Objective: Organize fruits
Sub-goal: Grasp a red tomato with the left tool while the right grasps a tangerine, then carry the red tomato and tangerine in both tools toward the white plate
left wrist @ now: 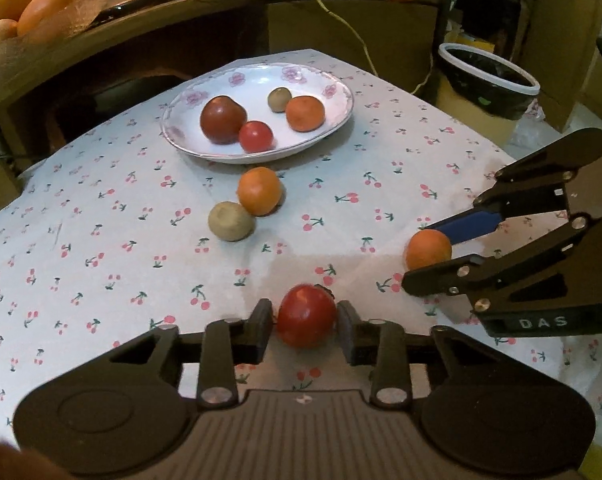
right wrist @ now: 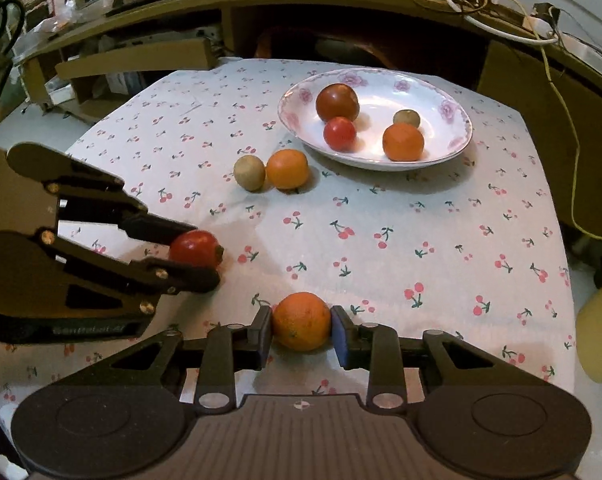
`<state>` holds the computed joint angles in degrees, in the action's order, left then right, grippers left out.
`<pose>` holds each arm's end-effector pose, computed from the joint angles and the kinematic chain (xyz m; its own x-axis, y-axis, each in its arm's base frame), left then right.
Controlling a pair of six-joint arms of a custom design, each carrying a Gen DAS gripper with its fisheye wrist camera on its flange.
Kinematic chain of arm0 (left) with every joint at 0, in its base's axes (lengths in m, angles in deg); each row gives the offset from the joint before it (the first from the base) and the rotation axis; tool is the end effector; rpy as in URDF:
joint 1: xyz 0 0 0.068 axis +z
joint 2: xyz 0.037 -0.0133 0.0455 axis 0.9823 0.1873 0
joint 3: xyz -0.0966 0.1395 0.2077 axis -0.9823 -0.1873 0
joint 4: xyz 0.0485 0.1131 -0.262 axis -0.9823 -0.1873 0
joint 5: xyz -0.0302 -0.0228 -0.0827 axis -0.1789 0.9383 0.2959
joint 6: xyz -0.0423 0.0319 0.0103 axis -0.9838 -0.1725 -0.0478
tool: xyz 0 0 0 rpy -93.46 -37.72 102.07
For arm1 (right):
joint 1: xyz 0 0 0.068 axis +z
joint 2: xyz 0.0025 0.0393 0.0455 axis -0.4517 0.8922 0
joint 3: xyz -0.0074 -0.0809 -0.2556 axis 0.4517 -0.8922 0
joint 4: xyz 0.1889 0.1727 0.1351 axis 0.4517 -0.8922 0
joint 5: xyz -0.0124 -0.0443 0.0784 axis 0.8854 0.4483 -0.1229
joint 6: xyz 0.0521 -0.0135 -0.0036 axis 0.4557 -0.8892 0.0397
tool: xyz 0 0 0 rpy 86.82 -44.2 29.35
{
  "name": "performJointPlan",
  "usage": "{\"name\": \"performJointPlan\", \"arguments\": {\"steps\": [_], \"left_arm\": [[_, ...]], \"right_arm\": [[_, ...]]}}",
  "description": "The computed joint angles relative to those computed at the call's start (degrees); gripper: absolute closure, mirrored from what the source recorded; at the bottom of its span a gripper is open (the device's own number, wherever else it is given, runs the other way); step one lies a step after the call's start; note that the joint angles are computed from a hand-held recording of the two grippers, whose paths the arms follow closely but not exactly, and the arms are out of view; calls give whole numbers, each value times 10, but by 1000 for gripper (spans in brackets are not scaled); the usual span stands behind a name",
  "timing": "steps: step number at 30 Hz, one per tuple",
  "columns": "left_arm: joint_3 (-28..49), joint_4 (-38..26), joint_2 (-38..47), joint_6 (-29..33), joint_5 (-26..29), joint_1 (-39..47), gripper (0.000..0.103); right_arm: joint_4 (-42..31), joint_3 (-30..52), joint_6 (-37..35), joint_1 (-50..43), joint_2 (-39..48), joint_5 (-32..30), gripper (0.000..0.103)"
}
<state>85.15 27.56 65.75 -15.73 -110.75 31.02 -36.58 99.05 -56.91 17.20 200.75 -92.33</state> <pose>0.1368 -0.1316 -0.0334 -0.7922 0.0727 -0.6059 0.1013 0.9948 -0.0132 0.2104 0.2074 -0.0217 -0.5175 -0.6360 -0.5725 -0.7802 0.6254 0.0106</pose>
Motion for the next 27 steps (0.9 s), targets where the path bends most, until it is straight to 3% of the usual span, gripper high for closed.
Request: {"name": "performJointPlan", "arguments": {"steps": [3, 7, 13, 19, 21, 23, 27], "left_arm": [[0, -2, 3, 2, -5, 4, 50], [-1, -2, 4, 11, -1, 11, 45], [5, -6, 4, 17, -5, 12, 42], [6, -9, 3, 11, -10, 12, 43], [4, -5, 5, 9, -3, 17, 45], [3, -2, 4, 10, 0, 16, 54], [8, -17, -3, 5, -1, 13, 61]], "right_arm": [[-2, 5, -7, -6, 3, -10, 66], [-9, 10, -20, -14, 3, -27, 50], [4, 1, -32, -24, 4, -33, 48], [4, 6, -42, -21, 7, -36, 50], [3, 7, -39, -24, 7, -39, 55], [0, 11, -34, -25, 8, -39, 61], [-6, 15, -35, -23, 7, -28, 71]]}}
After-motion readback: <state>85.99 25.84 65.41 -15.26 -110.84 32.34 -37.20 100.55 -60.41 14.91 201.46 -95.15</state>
